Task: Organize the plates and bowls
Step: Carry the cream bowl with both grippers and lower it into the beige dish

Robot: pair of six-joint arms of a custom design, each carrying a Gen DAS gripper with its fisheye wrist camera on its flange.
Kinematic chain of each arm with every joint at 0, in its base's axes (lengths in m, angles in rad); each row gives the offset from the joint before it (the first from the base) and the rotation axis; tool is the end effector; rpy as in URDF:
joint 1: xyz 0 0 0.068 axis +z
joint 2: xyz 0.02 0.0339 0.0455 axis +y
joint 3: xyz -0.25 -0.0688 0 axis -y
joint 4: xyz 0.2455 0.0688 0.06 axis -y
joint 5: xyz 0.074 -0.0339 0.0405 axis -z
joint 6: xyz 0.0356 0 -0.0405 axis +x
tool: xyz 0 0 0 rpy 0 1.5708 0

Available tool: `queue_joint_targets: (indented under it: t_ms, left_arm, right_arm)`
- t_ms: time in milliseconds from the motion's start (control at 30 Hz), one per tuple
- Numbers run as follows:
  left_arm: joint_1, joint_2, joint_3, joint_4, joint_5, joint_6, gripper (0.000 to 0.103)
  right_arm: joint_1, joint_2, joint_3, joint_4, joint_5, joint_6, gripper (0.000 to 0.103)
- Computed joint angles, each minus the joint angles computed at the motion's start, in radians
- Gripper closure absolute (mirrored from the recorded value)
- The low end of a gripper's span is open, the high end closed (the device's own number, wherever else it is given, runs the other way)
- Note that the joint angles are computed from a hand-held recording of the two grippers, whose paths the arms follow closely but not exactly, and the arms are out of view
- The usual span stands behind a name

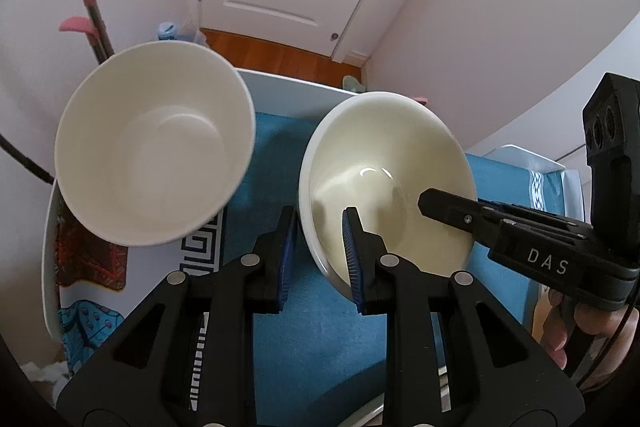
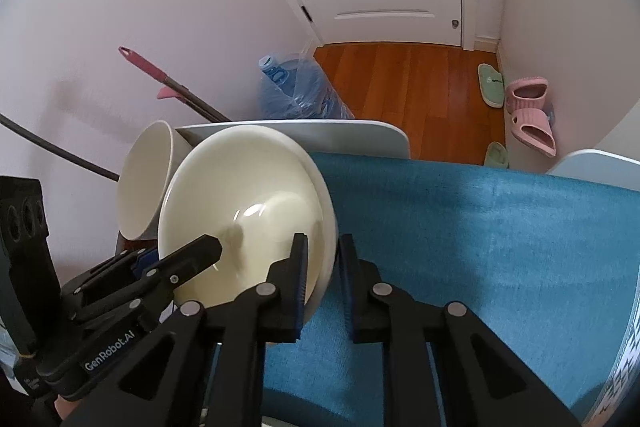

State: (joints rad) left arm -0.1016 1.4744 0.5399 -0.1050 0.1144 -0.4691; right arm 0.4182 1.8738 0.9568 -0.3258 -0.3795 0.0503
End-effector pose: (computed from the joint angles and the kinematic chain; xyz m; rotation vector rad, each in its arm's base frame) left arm 0.2438 -0.0289 0.1062 -0.4423 2.6051 -0.3475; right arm 0.2926 0.1445 0.0924 -0.6089 2.7785 0.6403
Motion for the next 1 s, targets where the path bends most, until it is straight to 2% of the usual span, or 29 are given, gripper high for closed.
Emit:
queue_joint_targets:
  t_ms: [167, 300, 500, 600, 733, 833, 1000]
  left_arm:
    - [-0.024, -0.053, 0.019, -0.059, -0.006, -0.004, 0.082]
    - [-0.076, -0.124, 0.058, -0.152, -0.019, -0.021, 0.082]
    - [-0.288, -0.236, 0.141, -0.287, -0.117, -0.124, 0.082]
    - [-0.429, -0.236, 0.209, -0.334, -0.186, -0.217, 0.082]
    - [-0.632, -0.146, 0.356, -0.401, -0.302, -0.348, 0.082]
    - [-0.763, -0.031, 0.469, -0.418, -0.356, -0.434, 0.082]
    - [-0.926, 0.174, 0.662, -0.461, -0.398, -0.560, 0.082]
  right_arm:
    - [-0.016, -0.055, -0.021, -0.013, 0.005, 0.011, 0.090]
    - [-0.048, -0.153, -0.063, -0.049, 0.004, 0.011, 0.090]
    - [-0.183, -0.393, -0.142, -0.186, -0.019, -0.070, 0.090]
    - [-0.308, -0.513, -0.162, -0.299, -0.060, -0.179, 0.090]
    - [-0.554, -0.616, -0.151, -0.506, -0.124, -0.421, 0.090]
    - [-0.762, -0.613, -0.126, -0.633, -0.163, -0.637, 0.090]
    - [-1.076, -0.469, -0.025, -0.777, -0.158, -0.972, 0.090]
